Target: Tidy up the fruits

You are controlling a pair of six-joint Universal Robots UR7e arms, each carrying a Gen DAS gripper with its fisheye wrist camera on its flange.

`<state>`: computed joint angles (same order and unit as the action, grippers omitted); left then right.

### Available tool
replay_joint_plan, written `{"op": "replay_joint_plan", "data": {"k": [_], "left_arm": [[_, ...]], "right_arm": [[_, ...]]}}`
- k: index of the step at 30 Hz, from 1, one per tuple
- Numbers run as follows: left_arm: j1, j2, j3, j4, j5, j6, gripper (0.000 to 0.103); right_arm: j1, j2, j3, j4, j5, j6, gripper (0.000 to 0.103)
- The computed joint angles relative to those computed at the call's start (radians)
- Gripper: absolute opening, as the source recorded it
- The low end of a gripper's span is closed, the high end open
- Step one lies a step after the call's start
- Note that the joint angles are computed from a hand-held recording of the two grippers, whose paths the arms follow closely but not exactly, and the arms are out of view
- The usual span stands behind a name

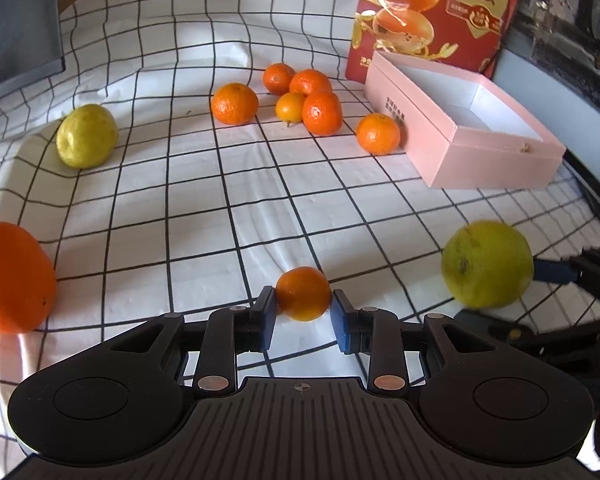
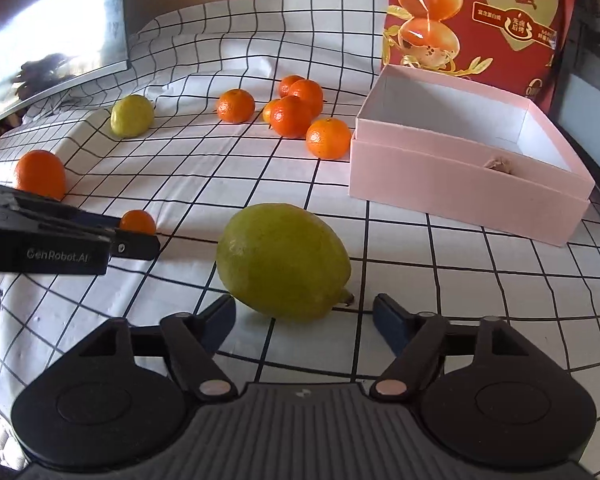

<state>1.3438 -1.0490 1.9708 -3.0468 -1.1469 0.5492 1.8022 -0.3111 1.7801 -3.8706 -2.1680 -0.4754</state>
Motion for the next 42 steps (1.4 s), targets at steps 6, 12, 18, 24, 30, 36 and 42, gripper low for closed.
{"op": "replay_joint_plan", "data": {"k": [6, 12, 18, 24, 30, 36, 42], "left_arm": [[0.011, 0.009, -0.035, 0.040, -0.039, -0.066, 0.034], [0.009, 0.025, -0.045, 0.032, -0.048, -0.046, 0.034], [-0.002, 0.038, -0.048, 0.019, -0.023, -0.029, 0.034], [0.016, 0.032, -0.095, 0.111, -0.067, -0.128, 0.034], [0.015, 0.035, -0.126, 0.170, -0.068, -0.190, 0.034], [0.015, 0.034, -0.098, 0.116, -0.068, -0.101, 0.034], [0.030, 0.028, -0.059, 0.032, -0.102, 0.011, 0.033]], "right_arm": [[0.009, 0.015, -0.014, -0.002, -0.033, -0.003, 0.088], [0.002, -0.007, -0.003, 0.042, -0.007, -0.034, 0.089], [-0.006, -0.027, -0.002, 0.084, 0.038, -0.089, 0.080], [-0.007, -0.039, -0.024, 0.128, 0.062, -0.087, 0.065], [-0.010, -0.058, -0.010, 0.163, 0.077, -0.066, 0.060], [-0.012, -0.064, 0.007, 0.153, 0.085, -0.058, 0.060], [-0.007, -0.076, 0.026, 0.151, 0.071, -0.034, 0.060]]}}
